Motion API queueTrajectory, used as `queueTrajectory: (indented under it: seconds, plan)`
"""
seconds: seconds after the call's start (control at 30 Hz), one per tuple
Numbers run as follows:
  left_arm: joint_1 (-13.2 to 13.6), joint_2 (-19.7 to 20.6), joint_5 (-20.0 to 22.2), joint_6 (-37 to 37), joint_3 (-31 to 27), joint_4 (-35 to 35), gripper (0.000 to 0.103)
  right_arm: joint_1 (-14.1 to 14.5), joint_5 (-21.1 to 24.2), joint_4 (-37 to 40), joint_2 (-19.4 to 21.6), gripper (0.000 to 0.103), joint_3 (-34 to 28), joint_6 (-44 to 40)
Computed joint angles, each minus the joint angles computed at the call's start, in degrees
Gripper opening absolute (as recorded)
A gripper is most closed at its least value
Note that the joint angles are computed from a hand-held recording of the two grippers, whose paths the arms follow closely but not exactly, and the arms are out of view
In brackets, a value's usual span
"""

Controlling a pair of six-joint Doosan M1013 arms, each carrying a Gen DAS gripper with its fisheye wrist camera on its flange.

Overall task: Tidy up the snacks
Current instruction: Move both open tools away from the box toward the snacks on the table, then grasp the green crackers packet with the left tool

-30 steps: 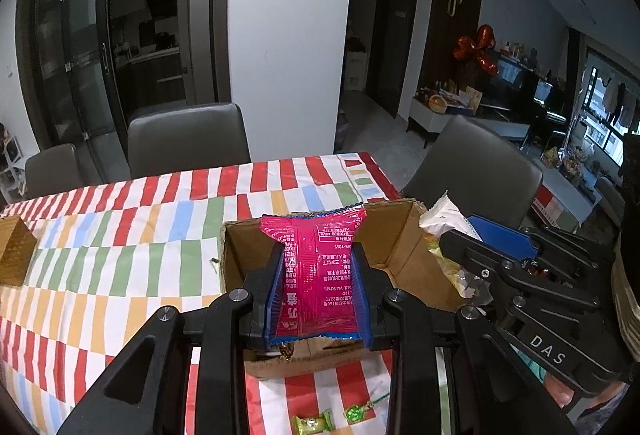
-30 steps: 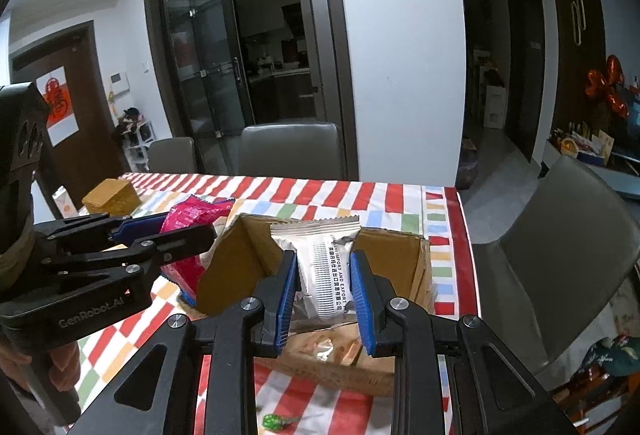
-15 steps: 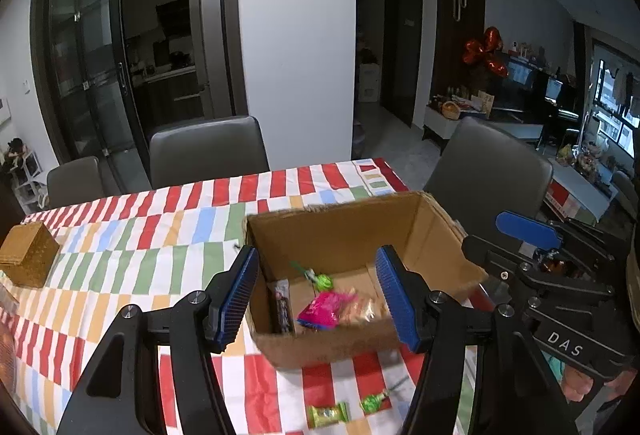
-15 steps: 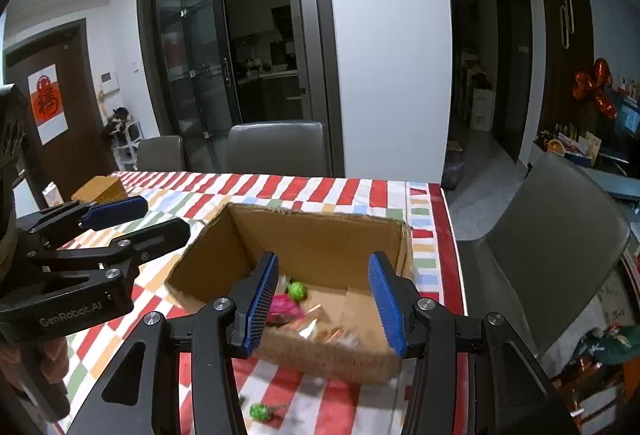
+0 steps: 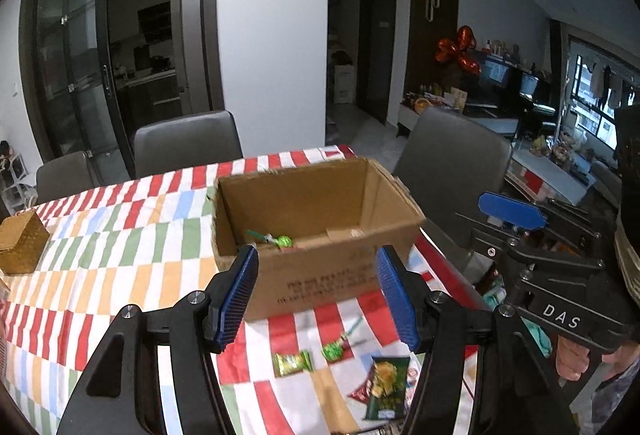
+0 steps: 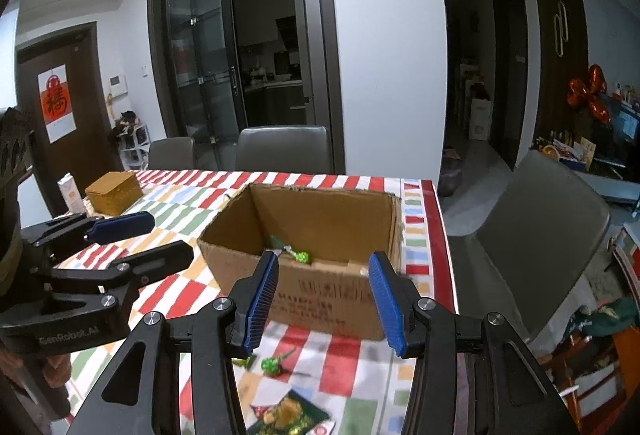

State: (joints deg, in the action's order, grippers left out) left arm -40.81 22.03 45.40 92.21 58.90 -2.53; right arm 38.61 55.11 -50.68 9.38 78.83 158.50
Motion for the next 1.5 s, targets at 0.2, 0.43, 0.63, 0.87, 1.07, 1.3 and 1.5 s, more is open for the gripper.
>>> queueTrajectory:
  seconds: [0.2,0.43,0.63,0.87,1.07,1.3,1.5]
  plan:
    - [-0.8,-1.5,0.4,1.4,3.5,-1.1,0.061,1.1,0.6,1.4,-1.4,0.048,3.0,2.0]
    - [-1.3,-2.5,1.6,3.1,6.8,-3.4,0.061,1.5,1.8,4.2,-2.2,0.048,5.1,2.5]
    - [-1.6,-2.5,3.1,4.4,8.9,-5.6,0.060,1.9,2.6,7.2,-2.6,0.048,7.4,1.9]
    - [-2.1,-1.7,4.9,6.1,10.3,-6.4,0.060,1.8,2.7,11.8,-3.0,0.048,9.7,1.6]
    - [-2.6,-0.4,7.0,7.1,10.6,-6.4,0.060,1.4,2.6,15.9,-3.1,0.048,11.4,1.7]
    - [-3.5,1.1,9.2,6.3,10.3,-4.2,0.059,0.6,1.9,20.1,-3.3,0.048,13.2,2.1]
    - [-4.2,2.3,10.1,5.4,9.5,-2.4,0.056,-0.4,0.8,23.1,-3.6,0.048,14.8,2.5]
